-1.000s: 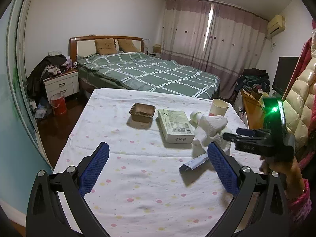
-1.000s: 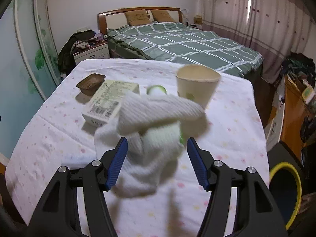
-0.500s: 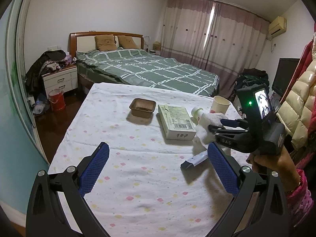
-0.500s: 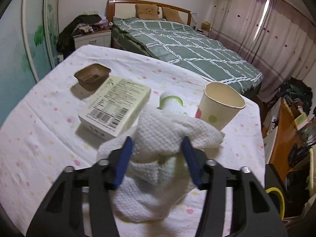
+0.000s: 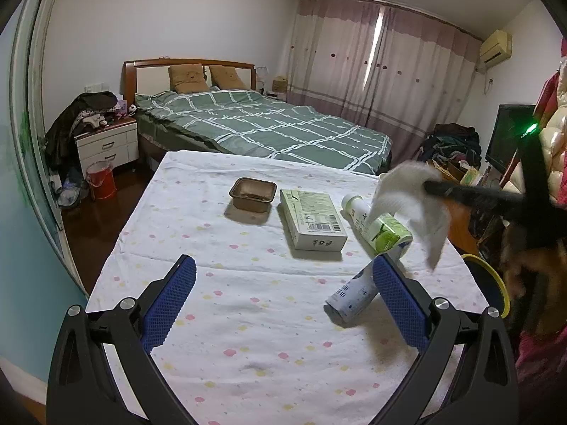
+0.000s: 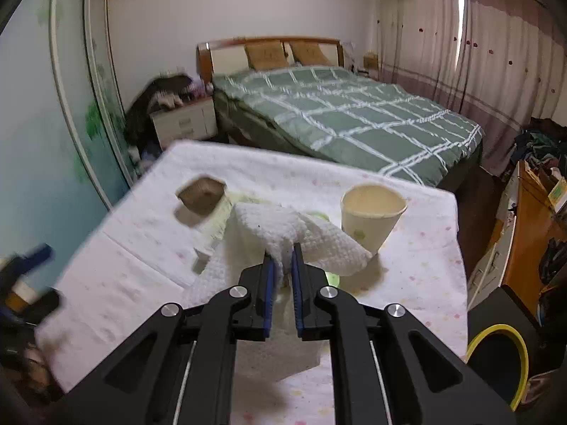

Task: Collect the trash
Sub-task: 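Carry the white cloth into the bin and open the right tool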

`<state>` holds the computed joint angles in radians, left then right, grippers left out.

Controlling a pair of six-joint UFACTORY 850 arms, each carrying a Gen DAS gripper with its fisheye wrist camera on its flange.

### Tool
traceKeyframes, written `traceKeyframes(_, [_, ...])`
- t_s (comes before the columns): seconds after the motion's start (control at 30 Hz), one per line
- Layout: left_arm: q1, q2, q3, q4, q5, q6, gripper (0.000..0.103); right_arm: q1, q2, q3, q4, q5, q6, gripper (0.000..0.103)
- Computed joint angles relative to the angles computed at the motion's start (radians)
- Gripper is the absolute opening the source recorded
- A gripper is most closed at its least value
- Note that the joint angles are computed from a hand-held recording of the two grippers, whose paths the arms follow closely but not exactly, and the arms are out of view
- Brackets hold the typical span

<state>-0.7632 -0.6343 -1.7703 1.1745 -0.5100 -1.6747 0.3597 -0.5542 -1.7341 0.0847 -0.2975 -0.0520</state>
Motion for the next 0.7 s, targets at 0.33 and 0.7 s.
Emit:
traceKeyframes(0.33, [-0.011,-0.010,-0.019,-0.012,0.007,0.035,0.098,-0.046,0.175,0.155,-0.003,0.089,0.012,0.009])
traceKeyframes(0.7, [-0.018,-0.062,-0.100,-0.131,0.016,0.168,0.098,-0.192,0.289,0.363,-0.540,0.069,0.665,0.009])
